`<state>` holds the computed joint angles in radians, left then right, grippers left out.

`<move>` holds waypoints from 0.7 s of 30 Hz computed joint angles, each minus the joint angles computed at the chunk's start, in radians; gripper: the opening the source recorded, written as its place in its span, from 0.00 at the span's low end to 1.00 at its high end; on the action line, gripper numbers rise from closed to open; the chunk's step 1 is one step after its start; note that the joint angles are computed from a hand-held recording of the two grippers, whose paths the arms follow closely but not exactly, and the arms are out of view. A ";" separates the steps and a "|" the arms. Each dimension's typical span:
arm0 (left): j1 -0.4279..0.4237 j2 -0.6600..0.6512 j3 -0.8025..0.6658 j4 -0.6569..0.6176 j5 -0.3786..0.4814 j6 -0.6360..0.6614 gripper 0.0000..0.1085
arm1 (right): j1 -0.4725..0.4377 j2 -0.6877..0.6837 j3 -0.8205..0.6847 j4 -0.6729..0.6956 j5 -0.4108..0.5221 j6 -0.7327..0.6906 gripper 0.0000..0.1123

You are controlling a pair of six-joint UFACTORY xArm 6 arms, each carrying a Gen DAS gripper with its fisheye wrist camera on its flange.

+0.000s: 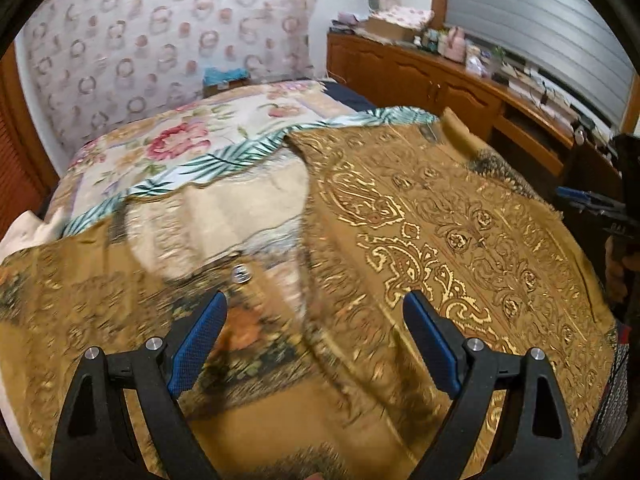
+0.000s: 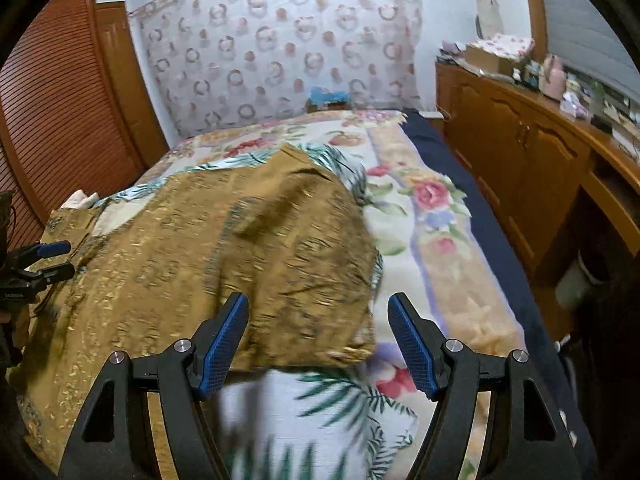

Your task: Fold small clothes

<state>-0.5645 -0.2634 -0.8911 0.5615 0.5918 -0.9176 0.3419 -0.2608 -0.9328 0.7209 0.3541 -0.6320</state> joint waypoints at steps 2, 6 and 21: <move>0.000 0.025 -0.015 -0.025 0.001 0.024 0.83 | -0.014 -0.001 -0.012 0.020 0.024 -0.015 0.66; -0.012 0.066 -0.045 -0.039 0.024 0.047 0.84 | -0.038 0.006 -0.040 -0.022 0.092 0.008 0.66; -0.020 0.083 -0.050 -0.023 0.009 0.060 0.95 | -0.144 0.015 -0.099 0.004 0.325 -0.022 0.55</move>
<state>-0.5844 -0.1804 -0.9410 0.5382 0.6003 -0.8576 0.1981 -0.2460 -1.0319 0.7250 0.6793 -0.6538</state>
